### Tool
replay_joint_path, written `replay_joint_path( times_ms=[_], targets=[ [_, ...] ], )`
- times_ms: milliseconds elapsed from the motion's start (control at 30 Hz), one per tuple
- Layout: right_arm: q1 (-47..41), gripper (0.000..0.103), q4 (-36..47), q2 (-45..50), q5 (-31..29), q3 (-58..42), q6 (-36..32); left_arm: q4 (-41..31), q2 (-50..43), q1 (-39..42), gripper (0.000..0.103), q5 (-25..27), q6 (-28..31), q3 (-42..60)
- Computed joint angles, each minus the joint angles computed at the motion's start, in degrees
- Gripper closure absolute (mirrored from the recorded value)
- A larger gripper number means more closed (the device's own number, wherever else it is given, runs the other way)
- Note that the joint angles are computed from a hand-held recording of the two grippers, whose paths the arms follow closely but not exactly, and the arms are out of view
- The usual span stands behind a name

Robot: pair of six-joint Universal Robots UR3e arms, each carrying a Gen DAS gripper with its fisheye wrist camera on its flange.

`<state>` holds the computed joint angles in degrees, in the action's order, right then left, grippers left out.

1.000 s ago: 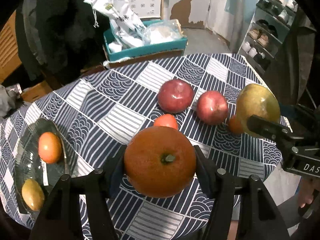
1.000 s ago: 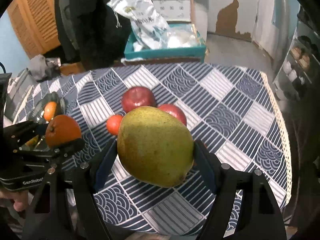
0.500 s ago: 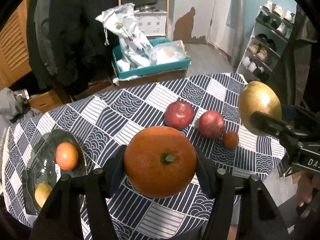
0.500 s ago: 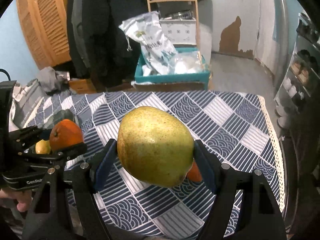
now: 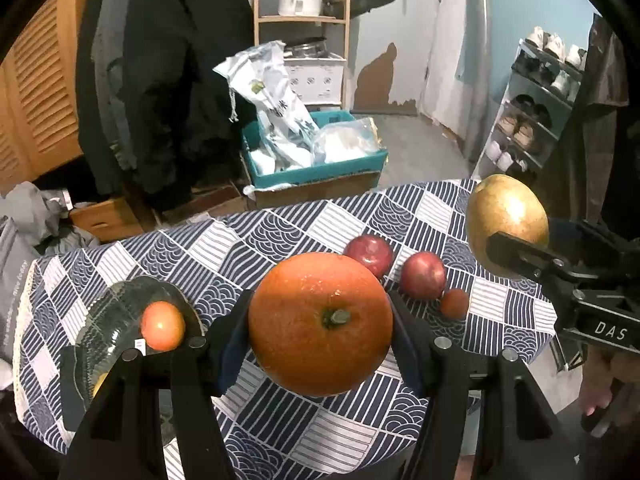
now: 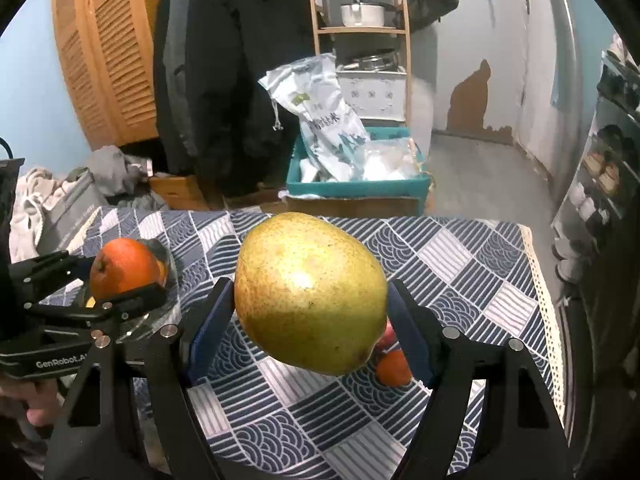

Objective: Organize fruits
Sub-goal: 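Lift the orange with the left tool while the right tool lifts the mango, then carry the orange and the mango over the glass plate with both tools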

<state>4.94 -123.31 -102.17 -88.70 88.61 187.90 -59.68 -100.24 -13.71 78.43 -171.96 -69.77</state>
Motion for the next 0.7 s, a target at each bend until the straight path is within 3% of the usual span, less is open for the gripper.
replay_joint_path(
  times_ms=[700],
  targets=[
    [8.47, 0.026, 0.75, 11.48, -2.59, -13.65, 2.77, -0.19, 5.93, 9.52, 0.038, -4.74, 0.48, -4.31]
  ],
)
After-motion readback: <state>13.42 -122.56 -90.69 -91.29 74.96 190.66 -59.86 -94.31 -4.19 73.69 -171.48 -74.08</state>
